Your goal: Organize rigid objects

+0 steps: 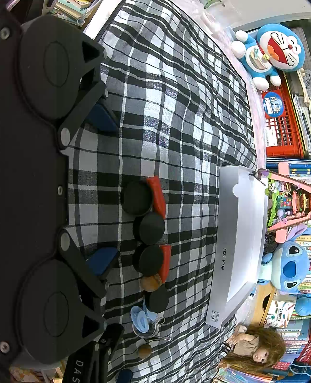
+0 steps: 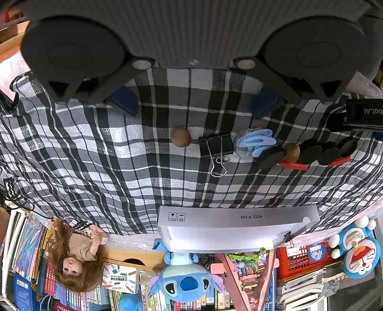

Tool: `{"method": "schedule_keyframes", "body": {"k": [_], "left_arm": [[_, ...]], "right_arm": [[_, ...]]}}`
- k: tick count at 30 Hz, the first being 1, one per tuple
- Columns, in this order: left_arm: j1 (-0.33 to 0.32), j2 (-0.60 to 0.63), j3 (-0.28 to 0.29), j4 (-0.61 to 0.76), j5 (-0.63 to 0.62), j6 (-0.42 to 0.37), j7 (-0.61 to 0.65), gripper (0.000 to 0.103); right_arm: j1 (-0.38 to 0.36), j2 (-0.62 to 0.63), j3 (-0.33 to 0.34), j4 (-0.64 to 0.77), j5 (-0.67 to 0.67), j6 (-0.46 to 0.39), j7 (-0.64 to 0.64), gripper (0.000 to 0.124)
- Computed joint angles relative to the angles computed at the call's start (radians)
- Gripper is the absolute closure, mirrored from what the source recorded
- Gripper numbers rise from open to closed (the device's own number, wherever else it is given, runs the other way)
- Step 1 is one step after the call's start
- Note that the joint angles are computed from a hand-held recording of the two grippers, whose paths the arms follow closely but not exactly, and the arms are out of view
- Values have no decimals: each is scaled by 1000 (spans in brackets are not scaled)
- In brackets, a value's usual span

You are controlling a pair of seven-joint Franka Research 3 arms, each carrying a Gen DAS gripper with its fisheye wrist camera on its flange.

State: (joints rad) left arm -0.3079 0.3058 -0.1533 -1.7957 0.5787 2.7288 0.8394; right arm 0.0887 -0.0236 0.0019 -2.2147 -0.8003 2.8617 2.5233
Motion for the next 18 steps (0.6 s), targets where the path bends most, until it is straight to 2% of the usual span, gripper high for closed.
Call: {"method": "schedule_keyframes", "body": {"k": [18], "left_arm": [[-1, 0, 1, 1, 3, -1, -3, 0]], "right_arm": [[1, 0, 0, -1, -13, 0, 15, 21]]}}
